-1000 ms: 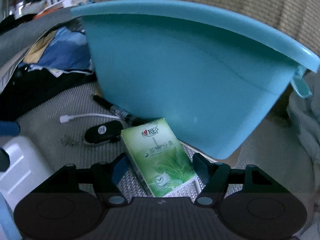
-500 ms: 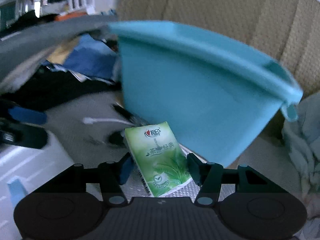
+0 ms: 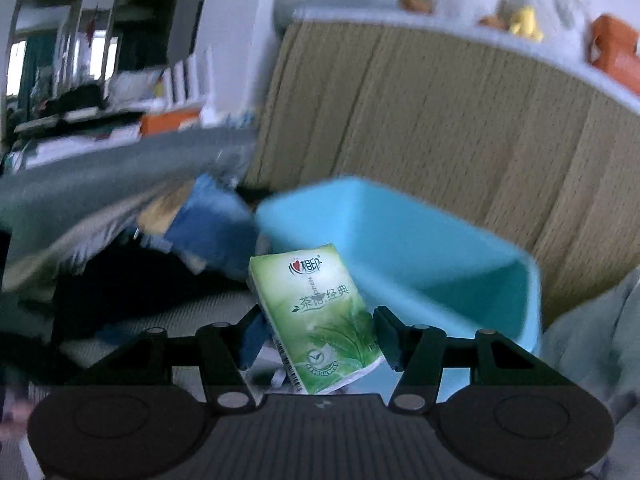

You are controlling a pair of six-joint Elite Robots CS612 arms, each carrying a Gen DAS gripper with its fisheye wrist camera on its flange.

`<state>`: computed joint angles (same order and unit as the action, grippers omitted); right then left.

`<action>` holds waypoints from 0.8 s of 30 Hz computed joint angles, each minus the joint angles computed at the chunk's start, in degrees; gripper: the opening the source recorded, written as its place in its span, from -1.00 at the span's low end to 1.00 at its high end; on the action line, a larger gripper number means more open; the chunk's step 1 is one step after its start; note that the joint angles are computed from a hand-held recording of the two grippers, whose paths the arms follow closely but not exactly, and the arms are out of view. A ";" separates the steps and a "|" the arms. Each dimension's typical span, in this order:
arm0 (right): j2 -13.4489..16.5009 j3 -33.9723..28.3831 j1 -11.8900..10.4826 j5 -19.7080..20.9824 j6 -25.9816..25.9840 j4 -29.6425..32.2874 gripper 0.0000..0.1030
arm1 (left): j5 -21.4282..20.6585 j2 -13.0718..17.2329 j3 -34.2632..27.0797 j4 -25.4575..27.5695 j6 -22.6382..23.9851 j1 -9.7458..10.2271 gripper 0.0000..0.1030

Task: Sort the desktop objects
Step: 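Carry the tissue pack with the right gripper over the teal bin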

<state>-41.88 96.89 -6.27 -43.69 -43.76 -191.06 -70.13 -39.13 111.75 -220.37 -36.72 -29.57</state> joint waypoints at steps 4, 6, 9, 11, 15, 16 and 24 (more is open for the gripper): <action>0.99 -3.46 0.91 -2.23 8.05 -3.34 0.19 | -0.10 0.02 -0.06 -0.27 -0.20 0.04 0.65; 1.55 -5.31 1.50 -4.22 11.61 -2.51 0.19 | -0.17 0.07 -0.13 -0.67 -0.27 0.06 0.65; 2.50 -7.70 2.05 -6.97 16.25 -1.39 0.19 | -0.19 0.11 -0.20 -0.45 -0.44 0.09 0.66; 2.96 -9.02 2.24 -8.60 18.88 0.04 0.19 | -0.33 0.19 -0.23 -0.67 -0.38 0.13 0.66; 3.78 -11.25 2.79 -11.34 22.12 3.48 0.19 | -0.03 0.20 -0.11 -0.98 -1.16 0.21 0.66; 3.87 -11.66 2.84 -12.04 22.34 4.51 0.19 | -0.07 0.21 -0.12 -0.93 -1.44 0.25 0.66; 5.01 -13.09 4.58 -20.29 22.65 4.79 0.19 | 1.09 0.24 -0.15 -0.86 -0.64 -0.12 0.66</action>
